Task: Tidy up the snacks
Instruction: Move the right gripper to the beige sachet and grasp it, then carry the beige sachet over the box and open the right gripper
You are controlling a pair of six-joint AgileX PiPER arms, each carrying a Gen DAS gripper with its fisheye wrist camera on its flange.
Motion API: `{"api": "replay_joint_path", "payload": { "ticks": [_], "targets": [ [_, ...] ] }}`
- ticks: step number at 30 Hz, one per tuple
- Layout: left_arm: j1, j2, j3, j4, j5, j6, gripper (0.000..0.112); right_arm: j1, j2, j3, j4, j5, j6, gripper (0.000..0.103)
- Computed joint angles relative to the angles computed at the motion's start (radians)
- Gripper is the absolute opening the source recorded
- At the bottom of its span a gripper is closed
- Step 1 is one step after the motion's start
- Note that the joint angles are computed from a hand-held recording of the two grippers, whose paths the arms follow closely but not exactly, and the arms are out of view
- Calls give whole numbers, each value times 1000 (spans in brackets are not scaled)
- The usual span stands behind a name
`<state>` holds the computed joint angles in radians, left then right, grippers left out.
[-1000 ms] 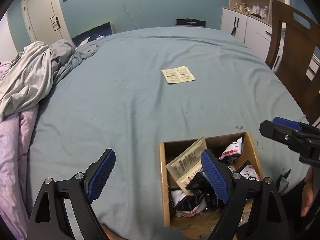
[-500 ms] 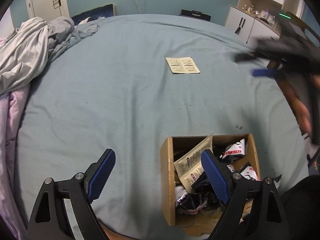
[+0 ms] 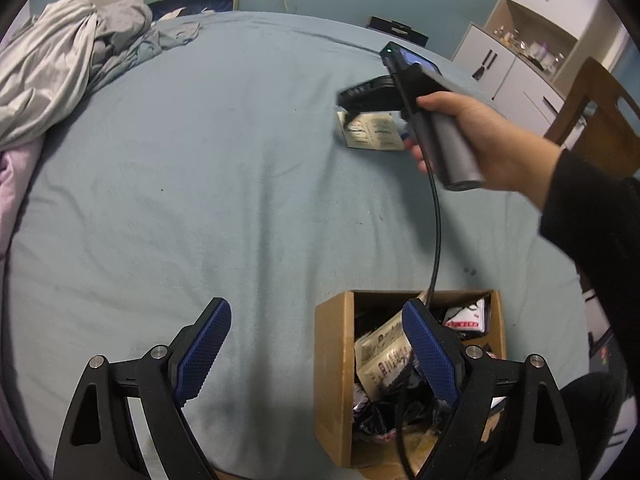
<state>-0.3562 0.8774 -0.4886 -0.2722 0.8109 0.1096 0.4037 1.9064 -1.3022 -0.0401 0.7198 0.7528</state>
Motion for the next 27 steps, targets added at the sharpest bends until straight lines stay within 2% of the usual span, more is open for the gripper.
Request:
{"api": "replay_joint_path", "payload": {
  "ticks": [3,5,8,11,12,14,15,16,19,22,25,27],
  "targets": [
    [25,28,-3,-30,-7,29,89,67,89,-109,-153,104,143,103],
    [40,49,-10,-40,-11,42,89,89,113,-142,-191,137,172,103],
    [60,58,-14,-52,-5,57,89,57,91,-98,-112,85,85,102],
    [80,56,-19,-56,-1,76,89,53,30,-3,-83,40,24,87],
    [55,39,-17,-30,-5,38,89,60,4,30,-94,34,31,78],
    [30,26,-17,8,-11,-3,89,75,-65,117,-107,0,64,71],
    [21,17,-16,21,-12,-17,89,90,-129,188,-143,-38,112,53],
    [14,7,-15,32,-12,-28,89,96,-164,221,-154,-37,130,5],
    [-27,-22,-10,95,-11,-92,89,99,-279,354,-81,-56,117,6],
    [-91,-60,0,182,-8,-184,89,192,-396,464,-181,-29,251,4],
    [-161,-99,12,273,7,-290,89,277,-645,633,-198,-65,380,4],
    [-216,-126,20,328,27,-350,89,406,-803,676,-253,11,517,4]
  ]
}}
